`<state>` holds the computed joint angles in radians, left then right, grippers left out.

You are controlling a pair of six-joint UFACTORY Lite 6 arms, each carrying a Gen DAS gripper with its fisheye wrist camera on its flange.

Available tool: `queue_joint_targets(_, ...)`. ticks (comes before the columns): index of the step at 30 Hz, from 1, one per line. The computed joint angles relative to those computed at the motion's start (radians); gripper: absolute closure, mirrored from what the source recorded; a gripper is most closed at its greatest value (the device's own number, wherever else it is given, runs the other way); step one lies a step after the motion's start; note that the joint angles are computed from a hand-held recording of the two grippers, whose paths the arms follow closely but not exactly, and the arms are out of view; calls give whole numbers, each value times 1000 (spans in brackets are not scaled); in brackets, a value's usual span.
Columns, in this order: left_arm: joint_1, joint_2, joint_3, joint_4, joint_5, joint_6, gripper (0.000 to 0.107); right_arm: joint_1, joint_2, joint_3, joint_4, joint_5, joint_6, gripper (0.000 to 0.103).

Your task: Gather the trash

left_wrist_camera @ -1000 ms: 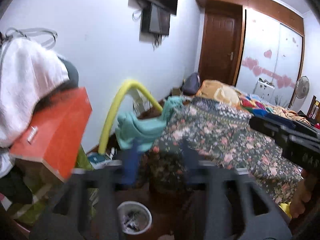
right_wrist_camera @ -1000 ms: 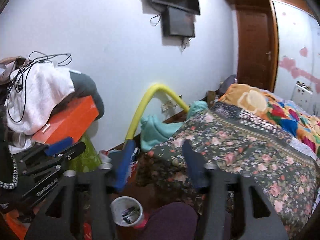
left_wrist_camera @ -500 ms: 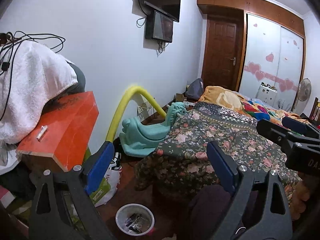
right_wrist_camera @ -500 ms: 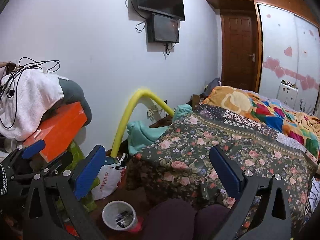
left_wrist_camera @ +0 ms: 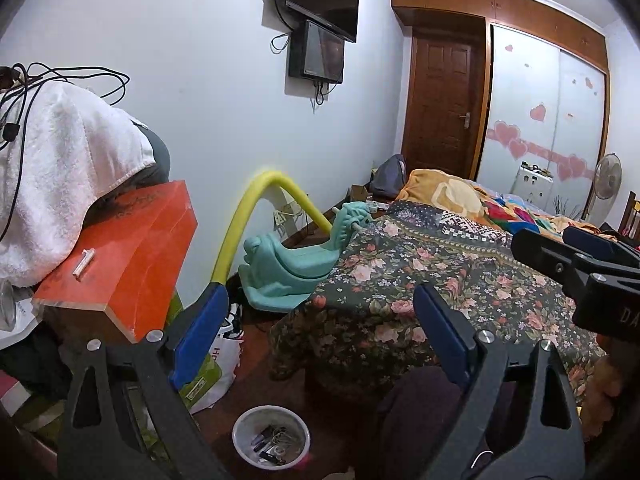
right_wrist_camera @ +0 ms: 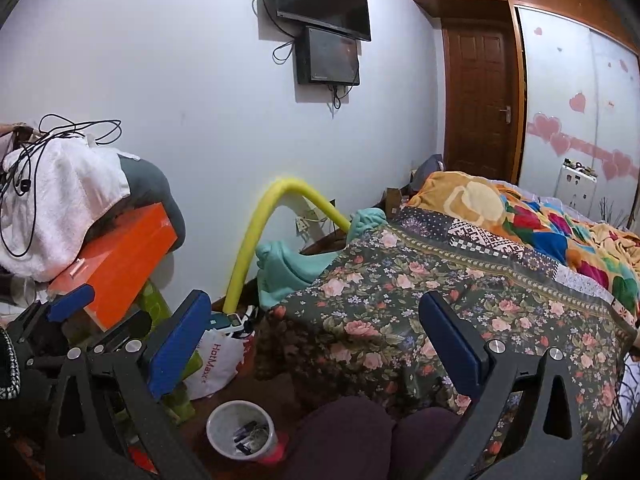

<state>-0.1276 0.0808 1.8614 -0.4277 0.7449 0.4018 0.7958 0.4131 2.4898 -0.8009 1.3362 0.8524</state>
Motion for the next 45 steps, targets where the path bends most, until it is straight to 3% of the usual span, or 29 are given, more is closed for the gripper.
queue_joint_targets(11,8,-16,-28,26,-6,1,11,5,50,84,15,34,-29,0)
queue_joint_targets(45,25,-36,-70,-15,-9,34,8,-25,-2,6,52,0,-40,0)
